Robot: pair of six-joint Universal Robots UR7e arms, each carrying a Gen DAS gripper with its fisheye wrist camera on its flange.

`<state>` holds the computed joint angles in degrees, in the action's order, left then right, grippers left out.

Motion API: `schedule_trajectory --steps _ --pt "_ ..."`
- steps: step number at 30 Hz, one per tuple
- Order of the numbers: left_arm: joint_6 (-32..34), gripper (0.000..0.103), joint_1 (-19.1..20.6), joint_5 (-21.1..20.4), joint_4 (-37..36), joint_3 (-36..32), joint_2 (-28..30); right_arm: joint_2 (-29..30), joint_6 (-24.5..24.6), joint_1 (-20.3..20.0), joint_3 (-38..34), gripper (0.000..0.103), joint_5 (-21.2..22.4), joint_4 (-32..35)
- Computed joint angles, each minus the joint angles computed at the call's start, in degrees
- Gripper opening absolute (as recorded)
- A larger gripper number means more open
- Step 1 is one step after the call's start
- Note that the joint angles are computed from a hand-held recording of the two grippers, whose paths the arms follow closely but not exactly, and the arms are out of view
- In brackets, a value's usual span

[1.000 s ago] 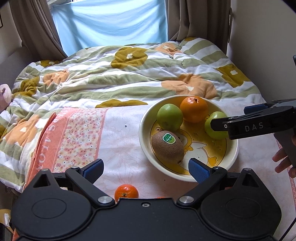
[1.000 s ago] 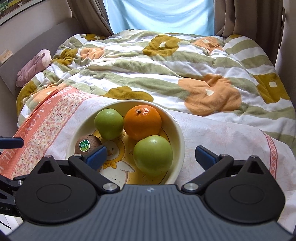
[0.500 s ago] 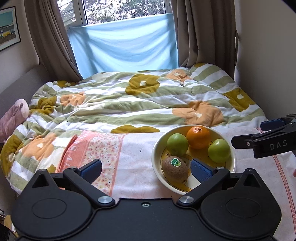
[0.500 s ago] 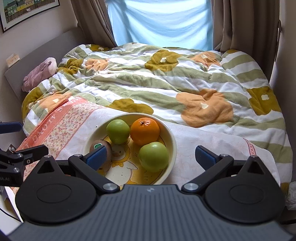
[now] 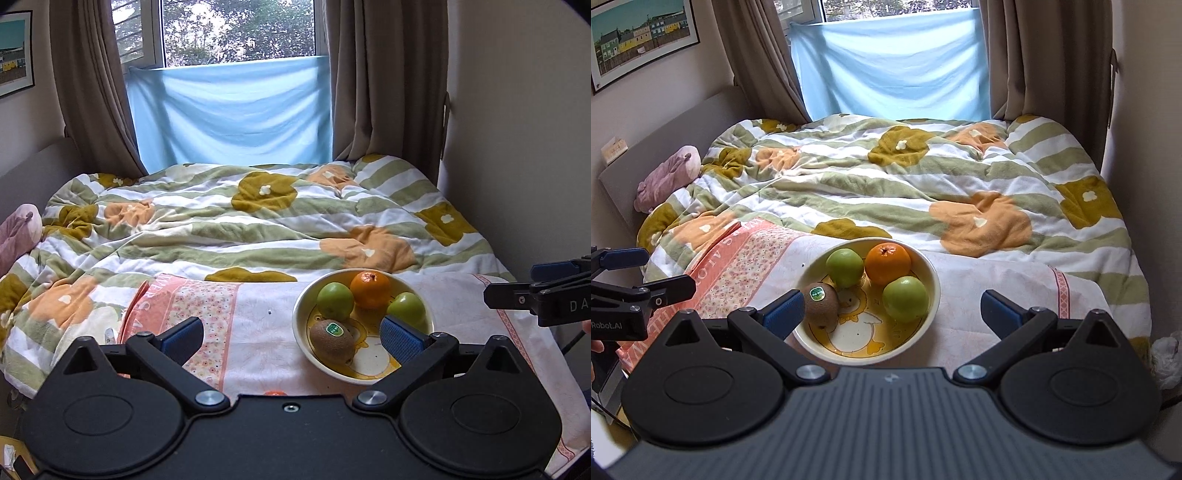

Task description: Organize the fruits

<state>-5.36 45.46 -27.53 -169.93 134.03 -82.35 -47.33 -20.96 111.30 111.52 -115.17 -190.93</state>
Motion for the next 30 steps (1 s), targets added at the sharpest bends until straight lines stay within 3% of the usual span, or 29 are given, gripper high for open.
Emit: schedule_trajectory --steps 8,14,21,30 --pt "-2.4 0.103 -1.5 -6.4 10.5 3.3 -7.0 -1.5 9.5 3.0 6.6 0.103 -6.1 -4.5" --pt "1.4 0.103 -1.9 -11.9 10.7 6.7 -9.3 -1.1 15.3 4.6 11.5 0.103 -10.0 -8.6" --pt "9.2 0.103 -0.3 -18.4 4.6 10.4 -6.6 1.6 17.9 4.3 15.5 0.103 -13.3 -15.2" --pt "26.5 0.099 3.8 -19.8 -16.0 11.0 9.1 6.2 17.1 0.5 16.3 0.103 -12.9 -20.6"
